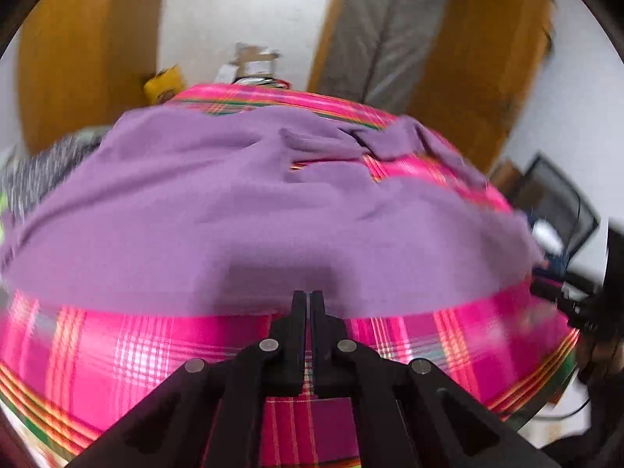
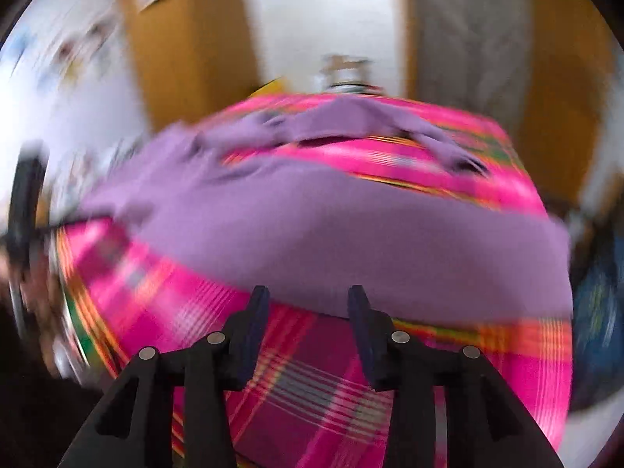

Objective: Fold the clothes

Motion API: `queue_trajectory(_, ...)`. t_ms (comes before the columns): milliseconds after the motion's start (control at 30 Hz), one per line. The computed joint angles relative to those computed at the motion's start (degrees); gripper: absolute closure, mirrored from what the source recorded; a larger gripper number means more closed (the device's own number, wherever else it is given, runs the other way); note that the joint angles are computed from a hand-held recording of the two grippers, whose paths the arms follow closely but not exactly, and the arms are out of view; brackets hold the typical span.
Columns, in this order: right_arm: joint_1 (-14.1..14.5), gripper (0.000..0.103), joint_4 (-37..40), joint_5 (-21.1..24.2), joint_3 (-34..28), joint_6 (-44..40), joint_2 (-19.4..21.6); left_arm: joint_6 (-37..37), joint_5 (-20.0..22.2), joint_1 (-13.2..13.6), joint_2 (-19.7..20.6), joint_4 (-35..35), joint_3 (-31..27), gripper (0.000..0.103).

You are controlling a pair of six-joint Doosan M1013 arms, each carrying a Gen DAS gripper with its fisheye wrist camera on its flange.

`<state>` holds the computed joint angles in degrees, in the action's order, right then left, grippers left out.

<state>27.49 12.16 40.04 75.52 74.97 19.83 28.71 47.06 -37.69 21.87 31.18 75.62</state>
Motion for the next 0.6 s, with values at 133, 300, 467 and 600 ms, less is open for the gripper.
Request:
queue_trajectory(133, 1.4, 0.06, -0.7, 3.4, -2.6, -11.6, 2.3, 7.9, 2.3, -0.3, 1.1, 0.3, -1.7, 0.101)
queue_trajectory(300, 0.8, 0.058, 3.5, 8.4, -5.9, -20.7, 4.7, 16.3, 3.4, 0.2, 1.6, -0.8, -1.9, 0.098)
queue_trajectory(467, -0.7, 0.059, 8.7, 14.1, -9.2, -22.3, 6.8, 23.2, 2.3, 1.4, 1.1, -5.5, -1.0, 0.097)
queue_trajectory(600, -0.8, 0.076, 8.1, 14.2, -9.9, -21.3, 7.2, 25.9, -1.6, 2.2, -0.4, -8.9, 1.0, 0.091)
